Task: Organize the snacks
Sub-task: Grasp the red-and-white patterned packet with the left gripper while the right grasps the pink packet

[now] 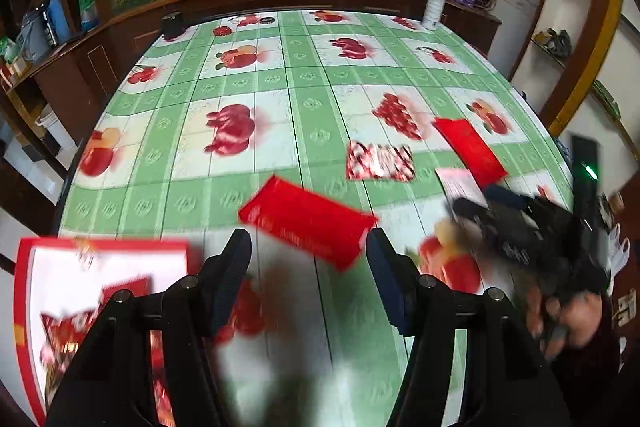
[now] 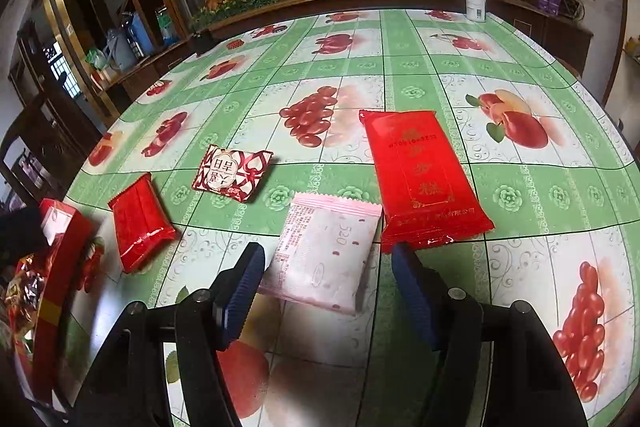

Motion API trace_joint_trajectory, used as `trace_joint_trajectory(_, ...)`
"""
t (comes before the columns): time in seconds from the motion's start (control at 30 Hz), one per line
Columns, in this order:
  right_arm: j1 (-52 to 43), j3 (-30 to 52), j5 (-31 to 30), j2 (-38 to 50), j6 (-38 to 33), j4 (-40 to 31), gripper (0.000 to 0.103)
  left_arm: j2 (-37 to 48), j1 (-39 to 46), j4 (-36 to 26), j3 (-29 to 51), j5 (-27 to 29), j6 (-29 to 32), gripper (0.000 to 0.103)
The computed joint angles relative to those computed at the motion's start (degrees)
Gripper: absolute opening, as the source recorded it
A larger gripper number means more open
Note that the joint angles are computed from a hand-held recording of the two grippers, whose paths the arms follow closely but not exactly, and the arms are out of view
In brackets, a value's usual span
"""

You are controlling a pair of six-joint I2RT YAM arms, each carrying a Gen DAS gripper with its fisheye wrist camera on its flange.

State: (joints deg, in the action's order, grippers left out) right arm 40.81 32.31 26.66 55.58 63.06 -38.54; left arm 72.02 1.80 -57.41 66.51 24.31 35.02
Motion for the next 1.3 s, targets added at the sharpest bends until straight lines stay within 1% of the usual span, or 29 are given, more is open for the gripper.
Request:
trace_joint_trajectory(0.1,-0.63,-1.37,-0.65,-2.26,0.0,1.12,0.071,5.03,-3.61,1.93,3.21,-0.81,-6.58,0.059)
trace_joint_trajectory(0.27,-1.29,-1.19,-0.91,-2.19,-0.65,1.39,0.073,9.45,-13.32,8.84,5.75,-5.55,-15.71,0.059)
trace_joint_trajectory(0.37,-2.06,-1.71,-1.61,-2.98,-1.32,2.2,0.075,13.81,-19.08,11.35,7.96,-7.35,-19.21,0.059)
trace_joint_trajectory(0.47,-2.21,-1.99,-1.5,-3.2,-1.5,2.65,0.075,18.2,-23.93,13.4,8.7,-11.55,-22.17,0.058)
trace_joint_trajectory(0.53,-2.34,-2.24,-1.26,-3.31,-1.69,3.06,0.075,20.29,-25.68,13.62,8.76,-13.52,-22.81,0.058)
trace_joint_trajectory(0.7,-2.41,-2.65,-1.33,-3.71,-1.63,3.63,0.075,20.28,-26.43,13.2,5.96,-14.84,-20.65,0.058)
trace_joint_trajectory(0.8,-2.42,-2.86,-1.42,-4.12,-1.56,3.72,0.075,20.02,-25.93,11.4,4.62,-13.58,-18.61,0.058)
trace_joint_trajectory(0.9,-2.96,-3.25,-1.98,-4.77,-2.08,4.12,0.075,16.59,-26.02,12.52,0.61,-13.92,-15.26,0.059)
trace_joint_trajectory(1.03,-3.49,-4.21,-2.54,-7.06,-2.27,3.73,0.075,12.01,-24.15,8.84,-2.69,-9.62,-11.14,0.061)
trace_joint_trajectory(1.13,-3.5,-4.53,-2.55,-8.21,-2.23,2.95,0.075,7.12,-21.95,8.12,-6.87,-7.78,-8.37,0.061)
trace_joint_trajectory(1.2,-3.54,-5.05,-2.65,-9.64,-2.09,2.34,0.075,3.54,-19.78,7.34,-9.82,-5.92,-5.5,0.062)
trace_joint_trajectory(1.3,-3.04,-5.61,-2.77,-11.42,-2.08,1.51,0.075,-1.43,-16.31,4.25,-13.31,-2.82,-0.49,0.063)
